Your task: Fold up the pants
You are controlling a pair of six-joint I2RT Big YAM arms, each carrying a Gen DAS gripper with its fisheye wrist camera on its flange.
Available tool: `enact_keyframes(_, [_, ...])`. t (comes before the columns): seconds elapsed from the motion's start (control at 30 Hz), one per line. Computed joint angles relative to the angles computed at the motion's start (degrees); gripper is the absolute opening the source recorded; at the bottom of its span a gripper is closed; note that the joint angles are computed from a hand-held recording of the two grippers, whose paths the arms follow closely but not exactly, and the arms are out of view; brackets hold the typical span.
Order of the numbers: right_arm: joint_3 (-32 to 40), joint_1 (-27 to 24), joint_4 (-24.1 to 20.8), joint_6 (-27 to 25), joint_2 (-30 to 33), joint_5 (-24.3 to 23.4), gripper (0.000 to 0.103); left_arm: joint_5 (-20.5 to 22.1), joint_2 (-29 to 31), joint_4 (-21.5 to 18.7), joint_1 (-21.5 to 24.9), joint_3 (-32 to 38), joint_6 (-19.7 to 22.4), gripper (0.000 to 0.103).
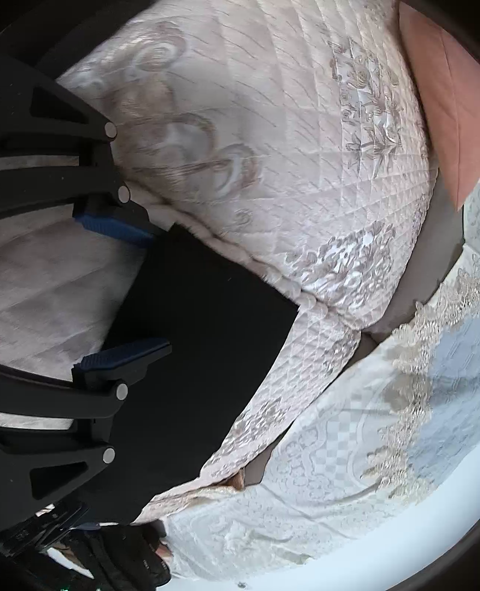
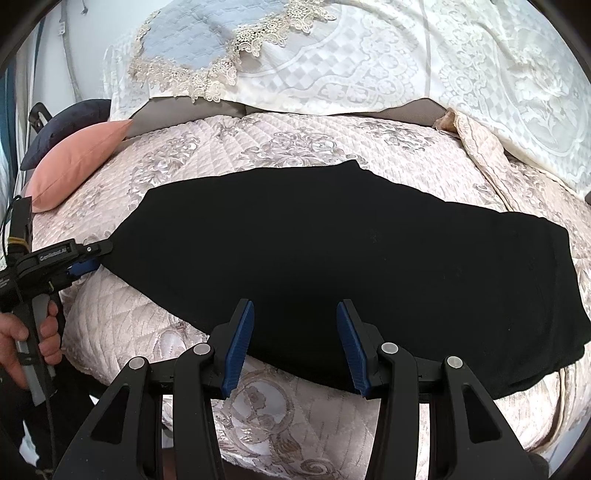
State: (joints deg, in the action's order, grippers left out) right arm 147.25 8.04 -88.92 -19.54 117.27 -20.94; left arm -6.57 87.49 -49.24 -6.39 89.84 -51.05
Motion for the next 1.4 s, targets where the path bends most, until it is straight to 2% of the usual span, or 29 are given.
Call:
enact_keyframes(0.13, [0.73, -0.14, -0.46, 0.29, 0.49, 0.0, 0.047, 0.49, 0.57, -0.06, 0.74, 0.62, -2.76, 0.054])
enact_keyframes(0.3, [1.35, -0.44, -0.67, 0.21, 0.77, 0.18, 0.047, -1.96, -0.15, 1.61, -0.76, 0.15, -0.46, 0.049])
enact_keyframes(0.43, [2.84, -0.64, -1.27, 0.57, 1.67, 0.5, 0.047, 0.05, -0.36, 4.54, -1.01, -0.24, 1.45, 0.046])
enact_keyframes(0.63, [4.77, -0.85, -1.99, 1.46, 2.78, 0.42, 0.047, 0.08, 2.18, 3.15, -0.24, 2.53, 1.26, 0.046])
enact_keyframes(0.7, [4.92, -0.84, -2.03, 1.51, 2.89, 0.39, 0.047, -0.16, 3.15, 1.95, -0.16, 3.95, 1.28, 0.042])
enact_keyframes(0.83, [6.2, -0.67, -2.7, 1.37, 3.55, 0.83, 0.047, -0.76, 3.92, 0.25, -0.2, 5.53, 2.25, 0.022])
enact_keyframes(0.97, [7.85, -0.53, -3.82, 1.56, 4.75, 1.42, 0.047, 0.06, 3.87, -0.3, -0.08, 6.68, 4.49, 0.007])
enact_keyframes(1.2, [7.9, -0.77, -4.09, 1.68, 5.17, 1.16, 0.047, -0.48, 5.03, -1.21, -1.92, 11.26, 11.75, 0.006])
enact_keyframes(1.4, [7.7, -1.32, -3.64, 2.15, 5.1, 0.5, 0.047, 2.1, 7.79, -1.61, -3.11, 16.63, 14.61, 0.006])
